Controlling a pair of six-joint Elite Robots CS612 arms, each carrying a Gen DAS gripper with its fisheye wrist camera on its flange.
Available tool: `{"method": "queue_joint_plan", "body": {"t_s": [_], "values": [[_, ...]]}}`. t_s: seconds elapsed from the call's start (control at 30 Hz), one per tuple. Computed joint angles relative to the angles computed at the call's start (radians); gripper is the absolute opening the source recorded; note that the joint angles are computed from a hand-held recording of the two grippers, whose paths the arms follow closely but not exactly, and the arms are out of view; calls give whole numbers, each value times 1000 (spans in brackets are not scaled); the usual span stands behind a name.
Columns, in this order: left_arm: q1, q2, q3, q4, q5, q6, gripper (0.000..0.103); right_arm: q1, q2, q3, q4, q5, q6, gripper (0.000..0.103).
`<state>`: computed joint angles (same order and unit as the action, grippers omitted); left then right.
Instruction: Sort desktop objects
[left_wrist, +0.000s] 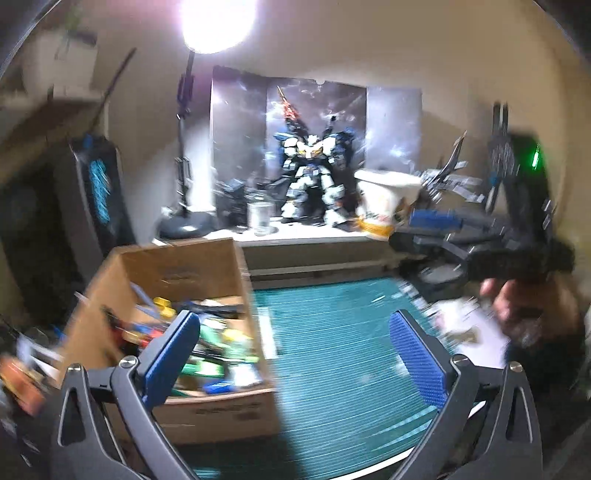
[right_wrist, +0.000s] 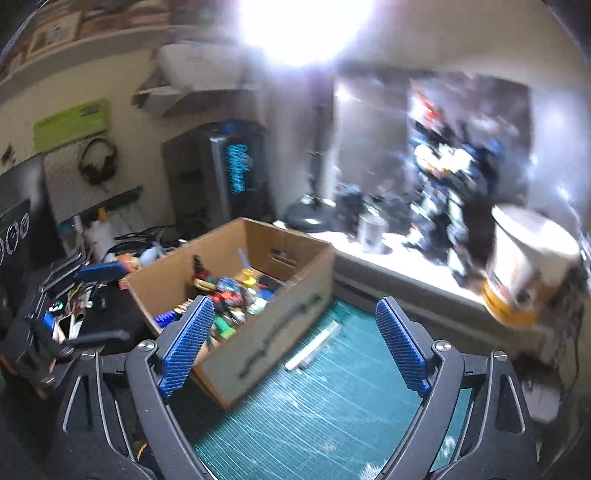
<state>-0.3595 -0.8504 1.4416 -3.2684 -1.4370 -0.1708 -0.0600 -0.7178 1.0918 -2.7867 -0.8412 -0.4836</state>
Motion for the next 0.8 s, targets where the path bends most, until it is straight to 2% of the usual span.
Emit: {"method": "queue_joint_plan", "body": {"t_s": [0.13, 0.23, 0.4, 0.57, 0.67, 0.8], "values": [[-7, 33, -20, -47, -4, -52, 103, -27, 1, 13, -8, -64, 63, 90], [-18, 57, -24, -78, -2, -52, 103, -56, -6, 46, -62, -89, 123, 90], [-27, 101, -71, 7, -20, -50, 103, -97, -6, 73, -89, -171, 212, 90], [-38, 140, -114, 71, -54, -27, 103, -113, 1, 81, -50, -278, 227, 90], [-41, 164, -135, 107, -71, -33, 103, -123, 5, 86, -15, -293, 229, 90], [-38, 193, -162, 143, -75, -96, 103, -133, 15, 90, 21, -306, 250, 90]]}}
